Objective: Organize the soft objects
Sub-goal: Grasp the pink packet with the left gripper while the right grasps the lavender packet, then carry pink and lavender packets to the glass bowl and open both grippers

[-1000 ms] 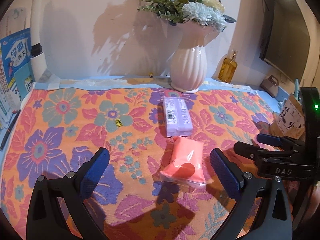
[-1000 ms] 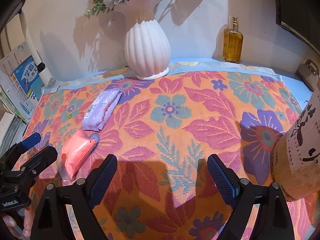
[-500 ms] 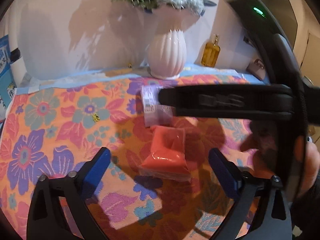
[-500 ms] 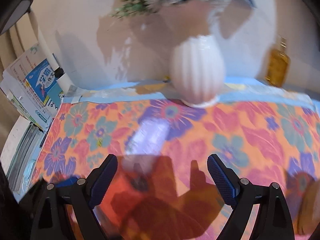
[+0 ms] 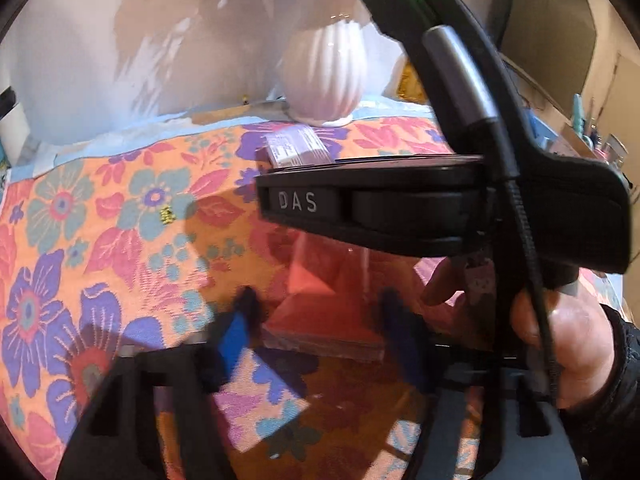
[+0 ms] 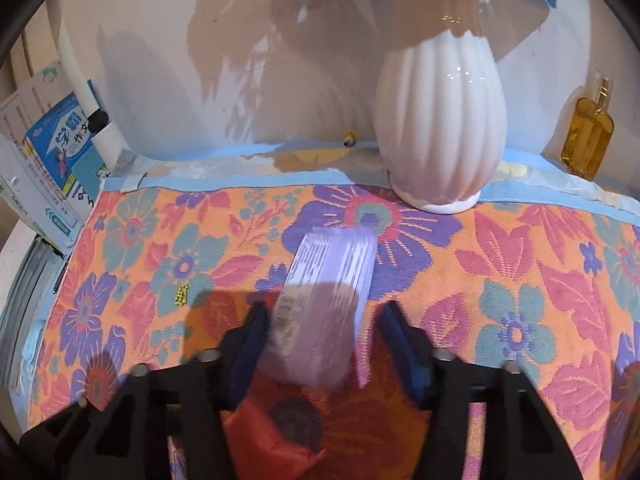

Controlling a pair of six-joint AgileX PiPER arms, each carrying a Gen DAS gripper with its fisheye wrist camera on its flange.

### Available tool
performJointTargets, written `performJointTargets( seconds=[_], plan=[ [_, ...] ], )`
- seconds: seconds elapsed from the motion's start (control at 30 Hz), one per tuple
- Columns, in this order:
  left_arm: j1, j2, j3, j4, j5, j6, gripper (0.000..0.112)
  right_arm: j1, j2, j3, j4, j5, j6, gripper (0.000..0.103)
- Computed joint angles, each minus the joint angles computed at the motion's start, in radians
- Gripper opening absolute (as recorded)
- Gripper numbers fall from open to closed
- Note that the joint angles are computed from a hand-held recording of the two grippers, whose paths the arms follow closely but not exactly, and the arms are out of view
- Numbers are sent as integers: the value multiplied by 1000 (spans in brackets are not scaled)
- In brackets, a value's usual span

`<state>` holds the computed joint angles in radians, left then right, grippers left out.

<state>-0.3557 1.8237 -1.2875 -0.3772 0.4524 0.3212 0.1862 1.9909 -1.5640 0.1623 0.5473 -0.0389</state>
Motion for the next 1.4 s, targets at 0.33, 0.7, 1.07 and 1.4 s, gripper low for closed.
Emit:
performJointTargets(
  seconds=[0.33, 0.7, 1.07, 1.4],
  plan=[
    [43, -38, 56, -276, -9, 280, 47, -58, -109, 169, 150, -92, -113, 38],
    [2, -31, 38, -178, 31, 224, 47, -173, -390, 530, 270, -86, -250, 38],
    [-135, -90, 86, -384, 121, 368, 47, -583, -852, 892, 527, 127, -685, 38],
    [-485, -4, -84, -221, 128, 139, 47, -1095, -846, 779, 488, 532, -991, 38]
  ],
)
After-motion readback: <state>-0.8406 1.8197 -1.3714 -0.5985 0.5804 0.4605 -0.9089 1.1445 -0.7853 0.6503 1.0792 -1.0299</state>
